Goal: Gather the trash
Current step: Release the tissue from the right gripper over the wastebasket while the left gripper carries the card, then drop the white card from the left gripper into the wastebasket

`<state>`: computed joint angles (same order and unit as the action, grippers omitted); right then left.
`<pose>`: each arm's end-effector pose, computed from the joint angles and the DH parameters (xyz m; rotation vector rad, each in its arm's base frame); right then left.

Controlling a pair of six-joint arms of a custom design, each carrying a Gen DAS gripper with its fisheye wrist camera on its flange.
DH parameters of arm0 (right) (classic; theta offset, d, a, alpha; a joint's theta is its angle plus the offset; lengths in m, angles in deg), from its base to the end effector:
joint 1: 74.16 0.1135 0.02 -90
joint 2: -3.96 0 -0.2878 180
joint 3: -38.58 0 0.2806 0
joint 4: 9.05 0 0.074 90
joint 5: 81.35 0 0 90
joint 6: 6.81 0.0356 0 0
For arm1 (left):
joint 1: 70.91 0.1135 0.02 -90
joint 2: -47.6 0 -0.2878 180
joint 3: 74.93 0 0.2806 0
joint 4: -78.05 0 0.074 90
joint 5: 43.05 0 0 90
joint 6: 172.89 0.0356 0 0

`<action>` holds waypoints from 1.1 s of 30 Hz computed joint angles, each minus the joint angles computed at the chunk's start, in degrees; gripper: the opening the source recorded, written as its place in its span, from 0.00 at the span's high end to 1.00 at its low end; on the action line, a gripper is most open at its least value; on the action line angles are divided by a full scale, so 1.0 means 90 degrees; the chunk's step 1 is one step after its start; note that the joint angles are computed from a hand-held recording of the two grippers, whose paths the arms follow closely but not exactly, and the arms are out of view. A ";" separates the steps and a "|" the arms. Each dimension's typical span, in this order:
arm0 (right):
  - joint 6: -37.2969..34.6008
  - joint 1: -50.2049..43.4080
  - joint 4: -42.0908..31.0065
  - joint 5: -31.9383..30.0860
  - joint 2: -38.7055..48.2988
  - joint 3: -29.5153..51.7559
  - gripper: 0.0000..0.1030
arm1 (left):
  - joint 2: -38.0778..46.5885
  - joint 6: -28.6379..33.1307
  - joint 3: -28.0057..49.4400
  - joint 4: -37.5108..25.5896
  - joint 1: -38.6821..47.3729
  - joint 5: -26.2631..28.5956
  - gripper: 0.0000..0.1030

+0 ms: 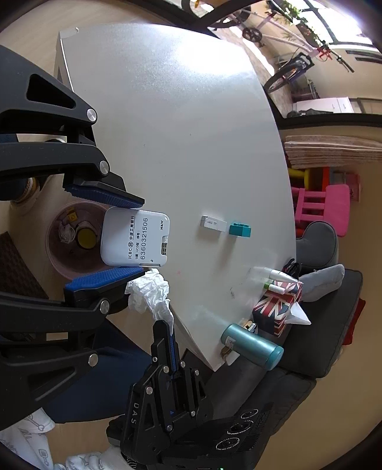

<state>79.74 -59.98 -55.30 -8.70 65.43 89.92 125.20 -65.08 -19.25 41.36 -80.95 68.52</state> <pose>0.2093 0.0638 0.2271 -0.5067 2.5006 0.4592 0.2678 -0.0607 0.1984 0.7430 2.4318 -0.4342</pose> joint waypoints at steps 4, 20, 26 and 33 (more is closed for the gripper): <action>0.0089 0.0137 0.0090 -0.0094 0.0094 -0.0112 0.99 | -0.0104 -0.0008 -0.0146 -0.0032 0.0073 0.0046 0.61; 0.0292 -0.0245 0.0510 0.0187 0.0252 -0.0077 0.08 | -0.0108 0.0030 -0.0299 -0.0023 0.0089 0.0093 0.61; 0.0262 -0.0571 0.0461 0.0189 0.0186 -0.0047 0.07 | -0.0086 0.0068 -0.0317 -0.0039 0.0019 0.0098 0.61; 0.0172 -0.0958 0.0357 0.0168 -0.0015 0.0011 0.07 | 0.0040 0.0013 -0.0337 0.0030 -0.0228 -0.0001 0.61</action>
<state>81.29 -68.60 -52.09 -7.18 65.29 90.02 125.55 -64.96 -22.28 41.63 -83.00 68.51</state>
